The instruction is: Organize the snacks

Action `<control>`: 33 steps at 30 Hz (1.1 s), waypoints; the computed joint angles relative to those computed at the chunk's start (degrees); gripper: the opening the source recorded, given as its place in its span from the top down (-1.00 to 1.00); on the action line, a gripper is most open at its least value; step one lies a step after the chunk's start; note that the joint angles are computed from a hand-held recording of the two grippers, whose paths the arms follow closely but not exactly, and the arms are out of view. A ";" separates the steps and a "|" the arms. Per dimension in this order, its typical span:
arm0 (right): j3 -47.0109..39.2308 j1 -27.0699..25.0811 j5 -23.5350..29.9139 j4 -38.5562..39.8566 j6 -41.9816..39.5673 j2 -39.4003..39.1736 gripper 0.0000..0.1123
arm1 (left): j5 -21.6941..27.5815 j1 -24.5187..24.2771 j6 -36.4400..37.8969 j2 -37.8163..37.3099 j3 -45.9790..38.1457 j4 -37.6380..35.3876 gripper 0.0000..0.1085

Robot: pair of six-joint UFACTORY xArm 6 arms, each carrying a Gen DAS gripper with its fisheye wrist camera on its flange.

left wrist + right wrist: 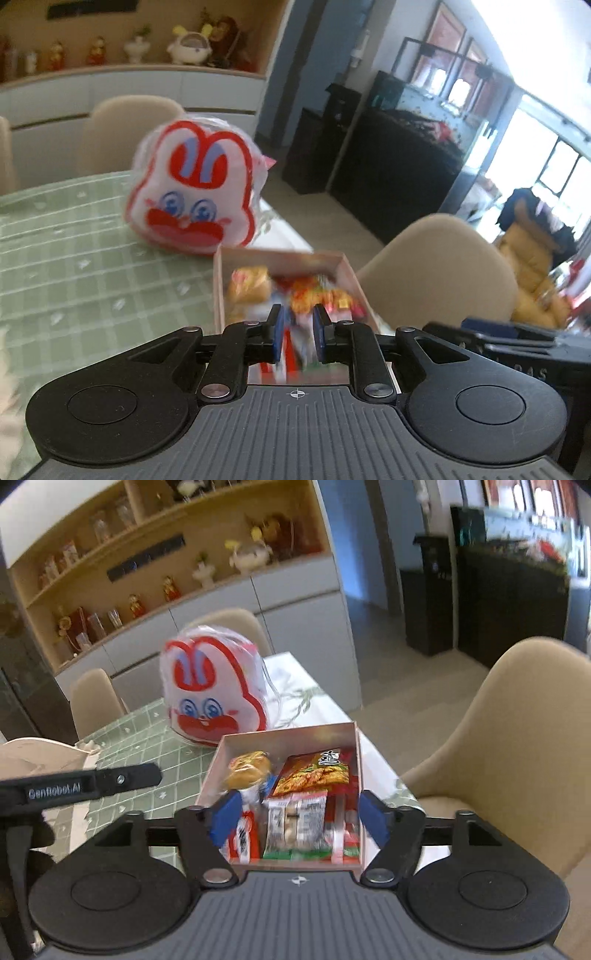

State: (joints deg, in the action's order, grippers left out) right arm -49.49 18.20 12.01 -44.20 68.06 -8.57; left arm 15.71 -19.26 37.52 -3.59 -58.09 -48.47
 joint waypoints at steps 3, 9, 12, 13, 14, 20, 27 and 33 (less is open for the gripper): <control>6.19 3.37 4.04 3.61 -3.07 -8.71 -0.32 | -0.23 -1.23 -0.11 -10.90 10.28 0.25 0.65; 10.85 10.87 15.75 10.40 -6.16 -18.54 -0.34 | 1.86 -3.75 -11.86 -24.39 22.16 11.04 0.72; 10.37 14.10 20.48 7.71 -4.85 -19.66 -0.34 | -1.11 -4.32 -24.27 -26.81 25.04 25.68 0.72; 10.24 14.51 20.77 7.30 -4.91 -19.80 -0.34 | -1.24 -4.39 -26.01 -27.59 25.58 27.62 0.72; 10.16 14.74 20.91 7.29 -4.90 -19.94 -0.34 | -1.08 -4.47 -26.22 -28.24 25.84 27.89 0.72; 9.89 15.14 20.41 8.86 -4.80 -19.78 -0.34 | 0.31 -5.20 -24.85 -29.38 26.21 27.59 0.72; 9.97 15.58 20.16 9.23 -5.18 -19.79 -0.34 | 1.14 -5.58 -26.12 -29.72 26.26 29.16 0.72; 10.20 15.45 20.44 10.06 -5.56 -20.07 -0.34 | 1.78 -5.44 -26.19 -29.42 25.80 29.21 0.72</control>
